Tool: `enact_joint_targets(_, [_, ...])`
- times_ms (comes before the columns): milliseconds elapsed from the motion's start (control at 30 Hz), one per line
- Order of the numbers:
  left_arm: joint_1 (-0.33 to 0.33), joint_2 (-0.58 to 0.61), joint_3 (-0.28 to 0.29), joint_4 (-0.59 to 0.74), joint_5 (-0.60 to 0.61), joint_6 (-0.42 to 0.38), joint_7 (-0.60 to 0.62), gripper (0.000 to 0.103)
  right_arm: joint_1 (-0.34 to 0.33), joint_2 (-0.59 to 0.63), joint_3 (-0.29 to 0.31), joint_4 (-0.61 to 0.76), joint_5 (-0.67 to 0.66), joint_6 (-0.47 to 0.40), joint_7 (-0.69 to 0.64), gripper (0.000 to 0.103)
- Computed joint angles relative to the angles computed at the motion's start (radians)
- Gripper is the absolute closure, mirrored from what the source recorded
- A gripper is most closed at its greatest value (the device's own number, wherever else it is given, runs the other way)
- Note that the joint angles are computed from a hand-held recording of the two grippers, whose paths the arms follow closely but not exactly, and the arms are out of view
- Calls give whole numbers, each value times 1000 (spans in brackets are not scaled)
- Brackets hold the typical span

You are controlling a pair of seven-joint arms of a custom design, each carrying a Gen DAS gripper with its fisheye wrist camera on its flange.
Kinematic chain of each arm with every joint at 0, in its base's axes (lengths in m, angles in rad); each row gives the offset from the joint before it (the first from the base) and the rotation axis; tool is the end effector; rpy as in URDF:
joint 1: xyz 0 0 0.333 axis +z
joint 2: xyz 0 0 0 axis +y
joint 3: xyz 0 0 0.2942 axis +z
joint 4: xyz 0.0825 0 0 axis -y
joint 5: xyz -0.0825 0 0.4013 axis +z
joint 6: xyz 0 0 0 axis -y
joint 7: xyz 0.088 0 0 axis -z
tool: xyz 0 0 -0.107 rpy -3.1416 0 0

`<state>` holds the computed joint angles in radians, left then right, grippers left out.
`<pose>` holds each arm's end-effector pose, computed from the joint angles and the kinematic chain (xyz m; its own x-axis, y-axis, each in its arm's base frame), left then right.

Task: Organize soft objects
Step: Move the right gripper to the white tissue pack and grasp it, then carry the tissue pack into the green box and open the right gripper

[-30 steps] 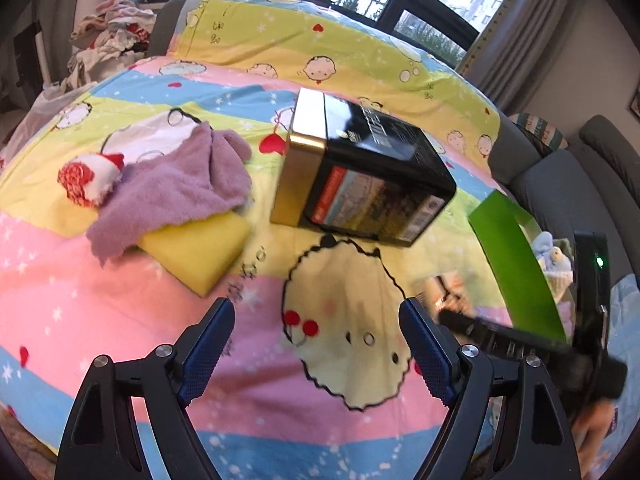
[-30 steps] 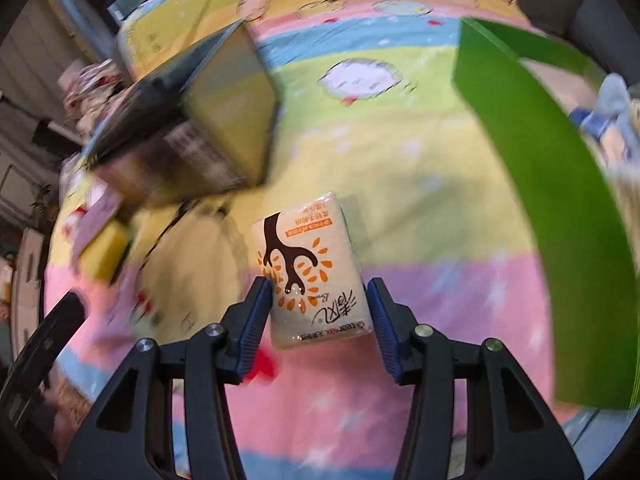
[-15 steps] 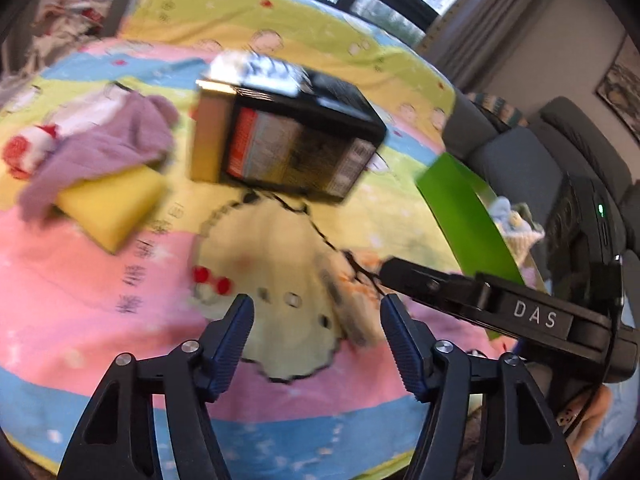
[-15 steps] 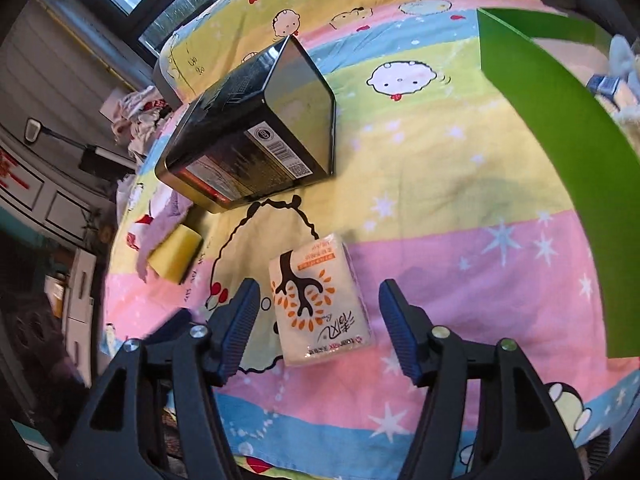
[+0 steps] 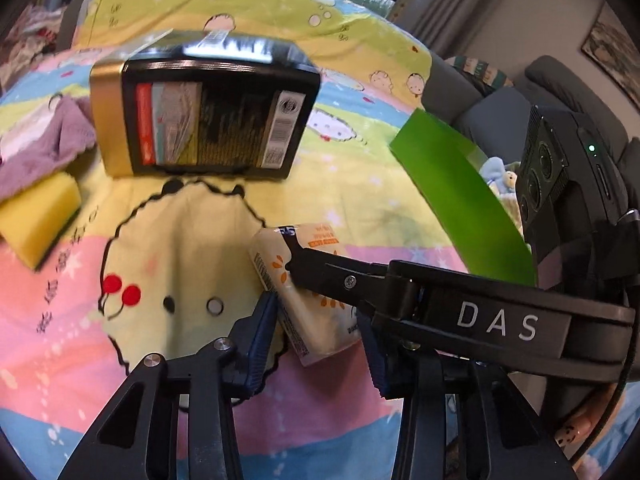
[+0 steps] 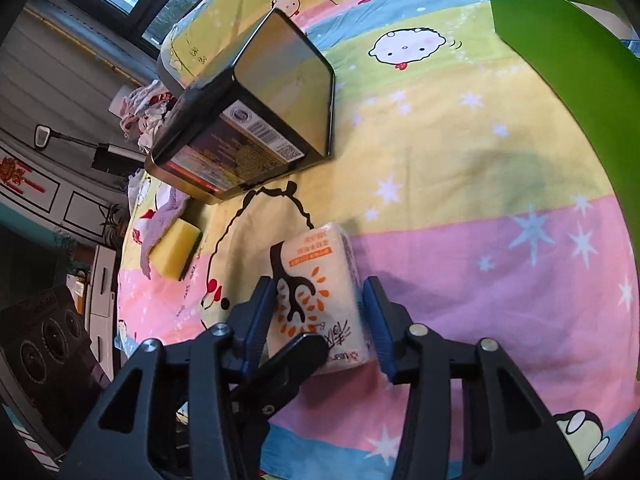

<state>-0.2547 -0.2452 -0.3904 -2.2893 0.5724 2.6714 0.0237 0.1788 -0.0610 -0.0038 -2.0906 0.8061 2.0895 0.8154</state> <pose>0.4156 -0.3429 0.4780 0.2808 -0.8781 0.3874 -0.6826 -0.4664 -0.5626 0.5469 0.1328 0.4400 0.5296 -0.6671 -0.5239 -0.8456 -0.3670 -0.3876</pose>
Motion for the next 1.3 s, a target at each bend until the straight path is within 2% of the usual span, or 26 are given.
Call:
enact_joint_targets(200, [20, 54, -17, 136, 146, -15, 17, 61, -20, -45, -25, 8, 85, 19, -36, 59])
enact_joint_targets(367, [-7, 183, 15, 323, 267, 17, 76, 61, -40, -73, -60, 53, 157, 95, -55, 58])
enact_joint_targets(467, [-37, 285, 55, 443, 283, 64, 140, 61, -58, -40, -73, 114, 178, 124, -46, 58])
enact_joint_targets(533, [-53, 347, 79, 509, 244, 109, 202, 61, -73, -10, -75, 160, 173, 152, -29, 58])
enact_joint_targets(633, [-77, 447, 104, 618, 182, 135, 291, 61, -94, 41, -68, 223, 156, 190, -9, 58])
enact_joint_targets(800, [-90, 580, 106, 757, 11, 100, 483, 61, -130, 144, -42, 326, 116, 204, 61, 58])
enact_joint_targets(1067, [-131, 678, 139, 848, -170, 47, 626, 61, -165, 237, -6, 397, 7, 200, 191, 58])
enact_joint_targets(1300, [-212, 683, 223, 867, -199, 28, 644, 61, -178, 247, 13, 400, -32, 221, 235, 58])
